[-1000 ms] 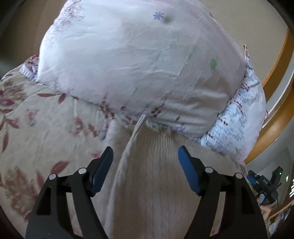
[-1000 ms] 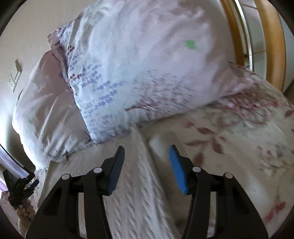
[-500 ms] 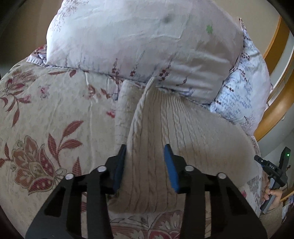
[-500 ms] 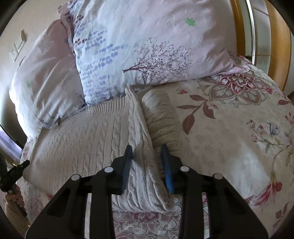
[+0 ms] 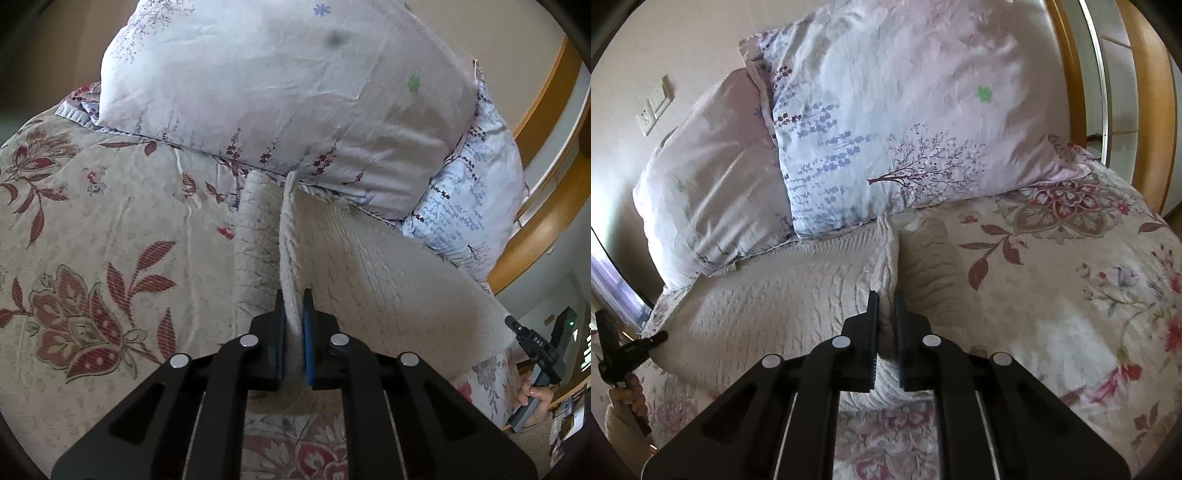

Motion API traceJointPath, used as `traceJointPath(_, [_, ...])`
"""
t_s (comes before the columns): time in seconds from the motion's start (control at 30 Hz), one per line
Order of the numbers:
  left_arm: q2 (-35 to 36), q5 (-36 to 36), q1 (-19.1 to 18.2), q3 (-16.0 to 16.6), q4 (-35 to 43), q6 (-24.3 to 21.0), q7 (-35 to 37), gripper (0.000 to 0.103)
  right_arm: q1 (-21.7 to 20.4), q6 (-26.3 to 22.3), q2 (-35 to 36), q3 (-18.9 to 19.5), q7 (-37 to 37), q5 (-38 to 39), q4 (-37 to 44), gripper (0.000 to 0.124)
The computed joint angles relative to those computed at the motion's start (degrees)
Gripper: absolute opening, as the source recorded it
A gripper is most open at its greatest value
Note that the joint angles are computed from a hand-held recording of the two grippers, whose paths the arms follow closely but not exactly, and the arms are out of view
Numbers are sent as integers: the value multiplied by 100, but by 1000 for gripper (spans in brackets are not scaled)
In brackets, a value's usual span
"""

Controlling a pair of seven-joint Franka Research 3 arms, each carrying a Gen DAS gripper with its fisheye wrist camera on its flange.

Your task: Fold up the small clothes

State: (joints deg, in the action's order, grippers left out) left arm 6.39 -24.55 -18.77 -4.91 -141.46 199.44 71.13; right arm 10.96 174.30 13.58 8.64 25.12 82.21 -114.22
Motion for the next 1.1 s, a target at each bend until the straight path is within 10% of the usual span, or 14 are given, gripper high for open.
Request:
traceJointPath(0.13, [84,656,363,-167,-55,-141,-617,8,315,68,240,-437,2025,-1901,-211,8])
traceJointPath(0.4, [168,1856,722,-233,-96,-48,-1697,15,284,77,375,-460,3257,-3188,-202,10])
traceJointPath(0.57, [102,2161,887,-271,-236,397,-2203,57,-335,759,194,424,2834,-2879,-350,48])
traceJointPath(0.67, [196,2992,1413,-458,-85,318,-3105,59,-886,763,147,1182,2121,-2408,-284,50])
traceJointPath(0.87, [849,5383,2713,-1107,649,359,-5270,59,-641,387,162,1160,1443,-1924,-125,51])
traceJointPath(1.1, [1175,5280,2356,-773,1006,382,-5382,52,-259,107,210,778,1123,-1554,1,51])
